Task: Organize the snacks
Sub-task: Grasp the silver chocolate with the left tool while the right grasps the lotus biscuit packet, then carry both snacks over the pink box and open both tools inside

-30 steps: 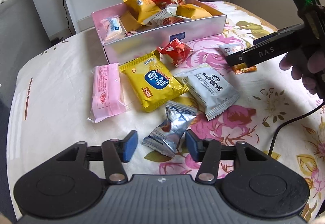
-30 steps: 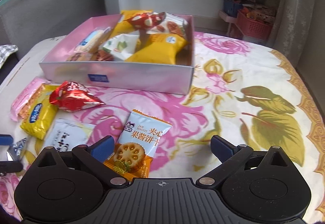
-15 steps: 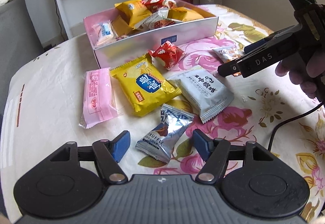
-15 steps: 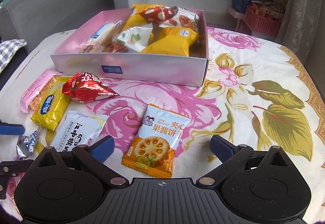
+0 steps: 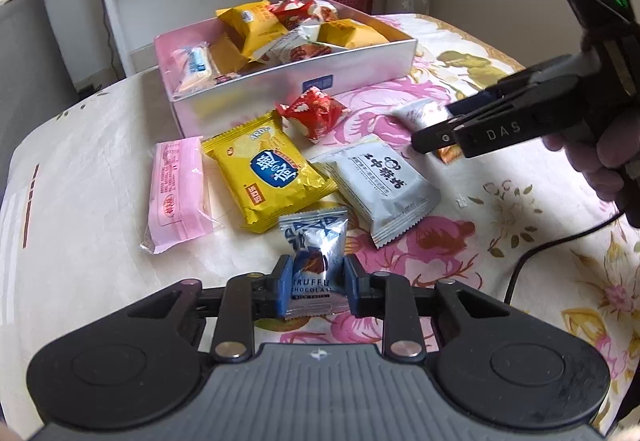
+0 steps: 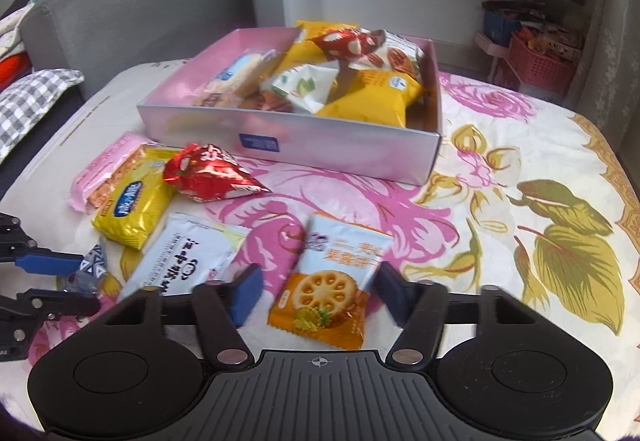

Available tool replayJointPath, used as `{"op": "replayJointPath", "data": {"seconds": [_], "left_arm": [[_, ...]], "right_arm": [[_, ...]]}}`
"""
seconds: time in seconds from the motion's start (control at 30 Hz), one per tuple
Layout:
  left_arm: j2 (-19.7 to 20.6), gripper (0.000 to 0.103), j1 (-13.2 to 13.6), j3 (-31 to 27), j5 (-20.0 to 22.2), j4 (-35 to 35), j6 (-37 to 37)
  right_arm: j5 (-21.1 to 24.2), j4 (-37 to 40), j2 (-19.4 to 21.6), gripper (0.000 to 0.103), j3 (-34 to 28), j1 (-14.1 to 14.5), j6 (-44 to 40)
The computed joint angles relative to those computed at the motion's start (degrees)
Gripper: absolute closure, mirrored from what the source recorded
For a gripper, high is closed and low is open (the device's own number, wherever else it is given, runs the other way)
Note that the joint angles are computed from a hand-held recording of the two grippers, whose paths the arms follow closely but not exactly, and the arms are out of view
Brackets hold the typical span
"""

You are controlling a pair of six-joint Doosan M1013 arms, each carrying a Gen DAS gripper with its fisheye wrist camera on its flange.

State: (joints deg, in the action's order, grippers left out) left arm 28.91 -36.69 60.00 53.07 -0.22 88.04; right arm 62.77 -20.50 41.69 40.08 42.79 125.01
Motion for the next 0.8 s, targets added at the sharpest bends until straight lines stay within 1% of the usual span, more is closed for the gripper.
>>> {"op": "replayJointPath", "data": {"seconds": [0.1,0.3,0.57,0.8], "left_arm": [[0.14,0.082,0.16,-0.43,0.52,-0.36,-1.41],[0.3,0.084,0.59,-1.37,1.59,-2.83,-1.92],[-0.1,0.084,0.74,-1.86,-0.31,-4.66,-1.88],[0.71,0.084,1.11,-4.04,-2.07,-3.76,-5.62]], "right_arm": [[0.66,0.02,0.43,0.065,-0.89,0.09,-0.8],[2.14,1.16,0.71,0.065,-2.17,-0.2,0.16],[0.45,3.4,-0.14,0.065,-2.4,-0.92,4.31],[-0.94,4.06,0.46,0.065,-4.97,-1.36,7.29]]}}
